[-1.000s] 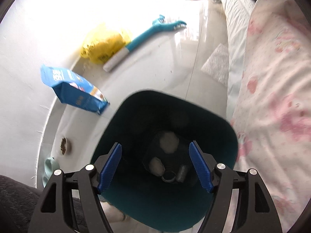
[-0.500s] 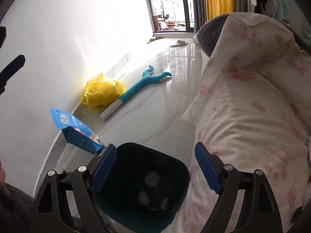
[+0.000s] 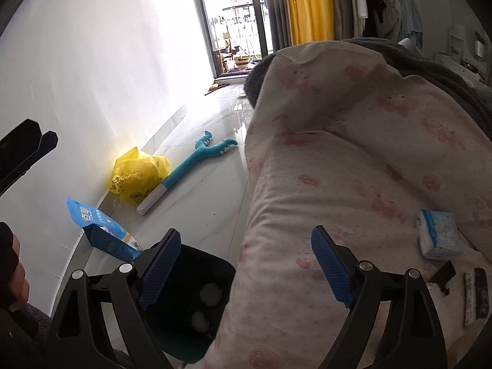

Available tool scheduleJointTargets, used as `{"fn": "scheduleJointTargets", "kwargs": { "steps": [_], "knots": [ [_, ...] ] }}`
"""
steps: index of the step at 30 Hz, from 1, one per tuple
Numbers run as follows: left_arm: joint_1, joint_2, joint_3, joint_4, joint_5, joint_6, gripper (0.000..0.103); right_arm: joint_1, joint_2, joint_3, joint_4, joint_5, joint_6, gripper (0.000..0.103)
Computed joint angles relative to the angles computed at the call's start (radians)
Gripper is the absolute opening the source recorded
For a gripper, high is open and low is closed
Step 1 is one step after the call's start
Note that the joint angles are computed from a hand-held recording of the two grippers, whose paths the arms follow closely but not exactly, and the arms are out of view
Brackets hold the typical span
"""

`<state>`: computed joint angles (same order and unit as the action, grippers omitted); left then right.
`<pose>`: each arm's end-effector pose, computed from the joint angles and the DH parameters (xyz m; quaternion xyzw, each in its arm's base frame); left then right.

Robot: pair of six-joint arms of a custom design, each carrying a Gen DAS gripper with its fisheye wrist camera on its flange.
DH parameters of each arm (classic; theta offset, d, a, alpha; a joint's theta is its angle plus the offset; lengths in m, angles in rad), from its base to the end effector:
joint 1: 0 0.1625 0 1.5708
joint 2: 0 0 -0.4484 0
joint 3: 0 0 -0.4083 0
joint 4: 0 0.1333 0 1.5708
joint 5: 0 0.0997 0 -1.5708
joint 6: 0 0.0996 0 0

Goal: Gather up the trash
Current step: 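Move both tools back over the bed toward the remaining items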

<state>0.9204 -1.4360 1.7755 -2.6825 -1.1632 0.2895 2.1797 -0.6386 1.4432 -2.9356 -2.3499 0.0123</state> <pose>-0.2140 -0.5666 0.4749 0.3429 0.8434 -0.3964 0.1183 0.4896 -0.5915 0.1285 0.1609 -0.8806 0.3550 0.2693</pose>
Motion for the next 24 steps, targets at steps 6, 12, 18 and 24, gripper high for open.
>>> {"fn": "scheduleJointTargets", "kwargs": {
  "steps": [6, 12, 18, 24],
  "knots": [
    [-0.040, 0.020, 0.029, -0.008, -0.012, 0.046, 0.094, -0.010, -0.080, 0.089, -0.052, -0.055, -0.005, 0.088],
    [-0.066, 0.057, 0.033, 0.048, -0.060, 0.045, 0.094, -0.027, -0.157, 0.177, -0.078, -0.118, 0.004, 0.088],
    [-0.083, 0.089, 0.040, 0.075, -0.085, 0.048, 0.094, -0.047, -0.239, 0.257, -0.112, -0.153, 0.022, 0.088],
    [-0.096, 0.123, 0.042, 0.100, -0.104, 0.036, 0.094, -0.082, -0.309, 0.323, -0.081, -0.171, 0.076, 0.088]
  ]
}}
